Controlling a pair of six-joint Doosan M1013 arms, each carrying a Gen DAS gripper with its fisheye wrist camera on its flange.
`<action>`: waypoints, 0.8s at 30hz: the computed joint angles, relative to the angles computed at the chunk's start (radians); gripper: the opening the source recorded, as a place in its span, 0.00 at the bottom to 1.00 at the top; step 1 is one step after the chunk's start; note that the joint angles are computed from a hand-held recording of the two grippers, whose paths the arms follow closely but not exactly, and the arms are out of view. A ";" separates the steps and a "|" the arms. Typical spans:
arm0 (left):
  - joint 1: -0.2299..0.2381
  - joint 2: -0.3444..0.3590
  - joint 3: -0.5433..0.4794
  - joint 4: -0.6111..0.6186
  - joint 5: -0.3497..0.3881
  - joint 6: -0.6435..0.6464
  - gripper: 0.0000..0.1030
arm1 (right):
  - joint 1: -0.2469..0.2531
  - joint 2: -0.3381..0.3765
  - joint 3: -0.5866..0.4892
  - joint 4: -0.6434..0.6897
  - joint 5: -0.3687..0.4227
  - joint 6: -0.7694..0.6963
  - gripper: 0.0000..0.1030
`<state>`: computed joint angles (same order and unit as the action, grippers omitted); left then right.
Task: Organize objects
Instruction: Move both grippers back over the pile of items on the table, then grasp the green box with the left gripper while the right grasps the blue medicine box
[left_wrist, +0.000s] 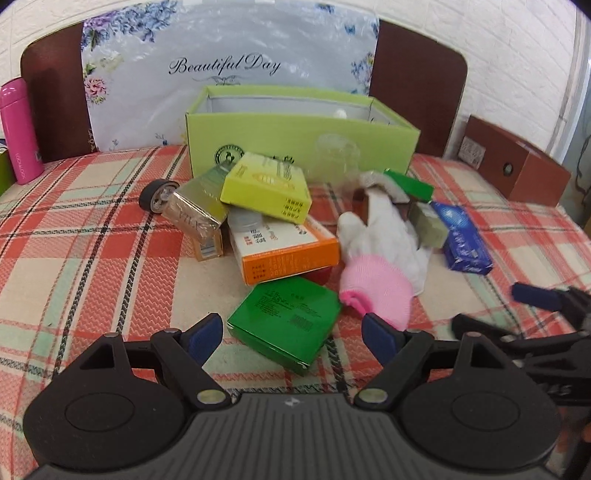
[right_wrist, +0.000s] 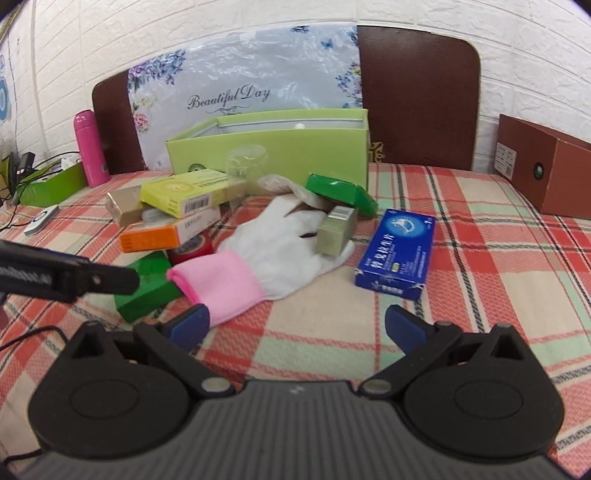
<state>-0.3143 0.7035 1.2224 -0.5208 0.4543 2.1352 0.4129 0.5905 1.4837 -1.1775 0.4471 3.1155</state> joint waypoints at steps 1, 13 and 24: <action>-0.004 0.008 -0.007 0.044 -0.005 -0.039 0.83 | -0.002 -0.002 0.004 -0.012 0.007 0.021 1.00; 0.002 -0.001 0.010 0.074 0.026 -0.074 0.69 | -0.029 0.042 -0.058 -0.008 0.164 0.050 1.00; 0.001 -0.006 0.024 0.062 0.016 -0.038 0.69 | -0.072 0.076 -0.110 0.129 0.116 -0.046 0.58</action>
